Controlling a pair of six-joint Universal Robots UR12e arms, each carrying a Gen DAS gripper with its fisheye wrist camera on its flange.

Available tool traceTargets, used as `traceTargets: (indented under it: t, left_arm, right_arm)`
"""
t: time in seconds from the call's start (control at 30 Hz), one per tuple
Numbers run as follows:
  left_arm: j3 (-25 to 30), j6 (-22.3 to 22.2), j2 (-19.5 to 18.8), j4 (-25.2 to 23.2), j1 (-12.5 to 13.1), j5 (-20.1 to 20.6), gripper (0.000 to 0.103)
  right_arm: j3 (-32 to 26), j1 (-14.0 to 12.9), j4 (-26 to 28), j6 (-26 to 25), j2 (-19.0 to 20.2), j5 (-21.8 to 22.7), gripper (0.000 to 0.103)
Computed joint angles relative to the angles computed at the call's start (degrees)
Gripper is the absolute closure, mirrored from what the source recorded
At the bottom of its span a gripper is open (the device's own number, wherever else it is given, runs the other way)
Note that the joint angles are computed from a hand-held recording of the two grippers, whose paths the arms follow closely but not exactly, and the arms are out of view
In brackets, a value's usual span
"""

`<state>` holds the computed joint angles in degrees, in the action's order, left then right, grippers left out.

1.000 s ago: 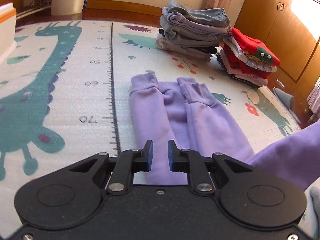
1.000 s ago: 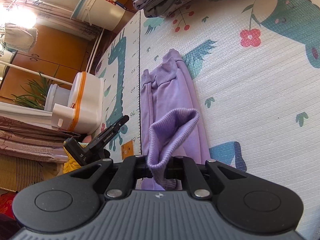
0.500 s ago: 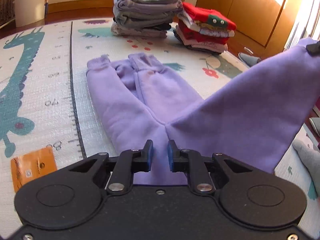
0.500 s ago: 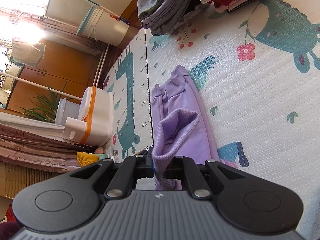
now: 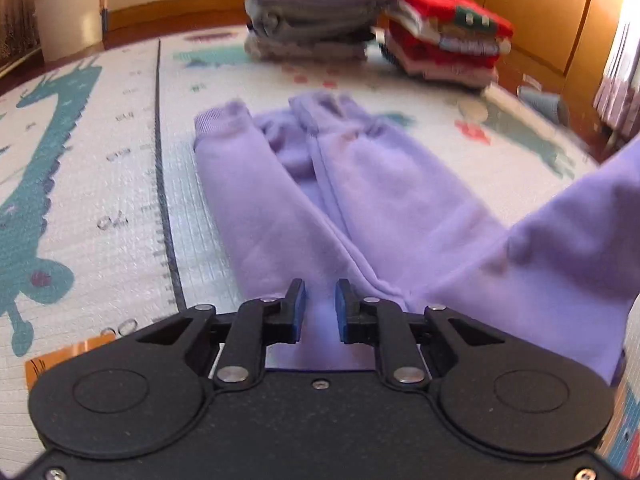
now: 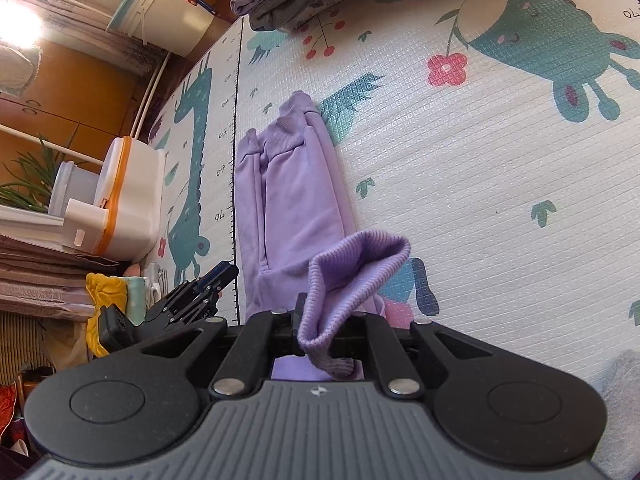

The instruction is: Fold clothes

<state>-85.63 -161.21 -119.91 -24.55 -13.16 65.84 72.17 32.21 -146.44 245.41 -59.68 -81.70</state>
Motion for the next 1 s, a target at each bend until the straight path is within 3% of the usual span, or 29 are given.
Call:
traceTargets:
  t: [0.13,0.2,0.27,0.3,0.37,0.47,0.57,0.67,0.77,0.9,1.0]
  left_arm:
    - [1.0,4.1,0.0,0.3,-0.6,1.9,0.090]
    - [2.6,1.8,-1.1,1.2,-0.6,1.8,0.090]
    - [5.0,6.1,-2.8,-4.4,-1.4,4.7,0.090]
    - [5.6,9.1,-3.1,-5.1,-1.3,3.6,0.090]
    - [8.2,9.9,-3.8,-7.3,-1.2,4.2,0.090]
    - [12.6,7.7,-6.5,-3.5,-1.5,6.4,0.090]
    - [17.9,4.5,-10.6,-2.8,-1.8,7.3,0.090]
    - [20.7,3.3,-12.7,-7.5,-1.7,6.7,0.090]
    - [19.4,1.4,-10.6,-7.8,-0.8,6.3,0.089]
    - [8.5,-2.7,-3.3,0.5,2.3,0.0,0.089]
    - [-0.5,-2.6,3.1,2.1,3.9,-4.4,0.089]
  right_arm:
    - [-1.4,0.2,-0.2,-1.4,0.6,-0.4,0.093]
    - [-2.0,0.3,-0.3,-1.1,0.9,-0.2,0.093]
    - [-2.5,0.4,-0.5,-1.1,1.3,0.0,0.093]
    - [-3.0,0.5,-0.5,-1.1,1.5,0.0,0.093]
    - [-3.8,0.7,-0.3,-1.3,2.0,0.2,0.093]
    - [-4.6,0.8,0.3,-1.7,2.4,0.3,0.093]
    - [-4.9,0.9,1.1,-1.7,2.6,0.1,0.093]
    - [-5.2,1.0,1.9,-1.3,2.6,-0.4,0.093]
    - [-5.6,1.1,1.9,-1.8,2.7,-1.1,0.093]
    - [-5.1,0.9,0.9,-1.6,2.5,-2.2,0.093]
    - [-4.4,0.7,-0.8,-0.6,2.4,-2.3,0.093]
